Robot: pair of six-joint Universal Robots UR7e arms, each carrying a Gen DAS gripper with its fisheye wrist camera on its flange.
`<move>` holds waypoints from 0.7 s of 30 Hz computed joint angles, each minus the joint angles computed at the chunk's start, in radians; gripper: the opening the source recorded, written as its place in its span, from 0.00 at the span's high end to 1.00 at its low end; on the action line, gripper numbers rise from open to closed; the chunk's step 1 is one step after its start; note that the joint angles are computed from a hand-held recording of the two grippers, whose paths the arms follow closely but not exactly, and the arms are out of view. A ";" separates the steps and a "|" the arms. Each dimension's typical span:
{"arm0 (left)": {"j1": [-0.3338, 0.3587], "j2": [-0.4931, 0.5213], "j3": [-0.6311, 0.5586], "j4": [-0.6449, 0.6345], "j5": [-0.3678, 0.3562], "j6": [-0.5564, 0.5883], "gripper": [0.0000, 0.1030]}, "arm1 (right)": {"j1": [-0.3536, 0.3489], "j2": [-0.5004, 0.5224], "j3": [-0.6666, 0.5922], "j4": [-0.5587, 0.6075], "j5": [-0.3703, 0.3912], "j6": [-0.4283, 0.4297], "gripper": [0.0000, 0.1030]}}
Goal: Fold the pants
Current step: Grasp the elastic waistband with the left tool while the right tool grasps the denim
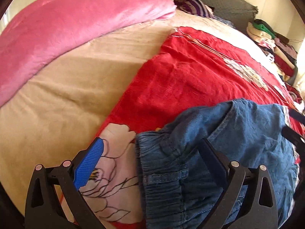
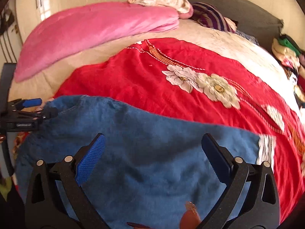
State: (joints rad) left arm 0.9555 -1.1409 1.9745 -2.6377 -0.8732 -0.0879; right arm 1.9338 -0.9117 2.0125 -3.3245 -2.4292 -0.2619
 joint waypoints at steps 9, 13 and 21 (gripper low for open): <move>-0.005 -0.011 0.045 -0.121 -0.042 0.119 0.64 | -0.050 0.055 -0.111 0.154 0.053 -0.096 0.08; -0.037 -0.043 0.093 -0.195 -0.033 0.172 0.64 | -0.052 0.097 -0.149 0.151 0.029 -0.185 0.08; -0.091 -0.103 0.176 -0.260 -0.015 0.227 0.65 | -0.051 0.092 -0.131 0.168 0.151 -0.254 0.83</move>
State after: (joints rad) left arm 0.8650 -1.2438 2.1508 -2.8977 -0.8886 0.1386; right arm 1.8830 -0.8201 1.8817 -3.1563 -2.2784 -0.5161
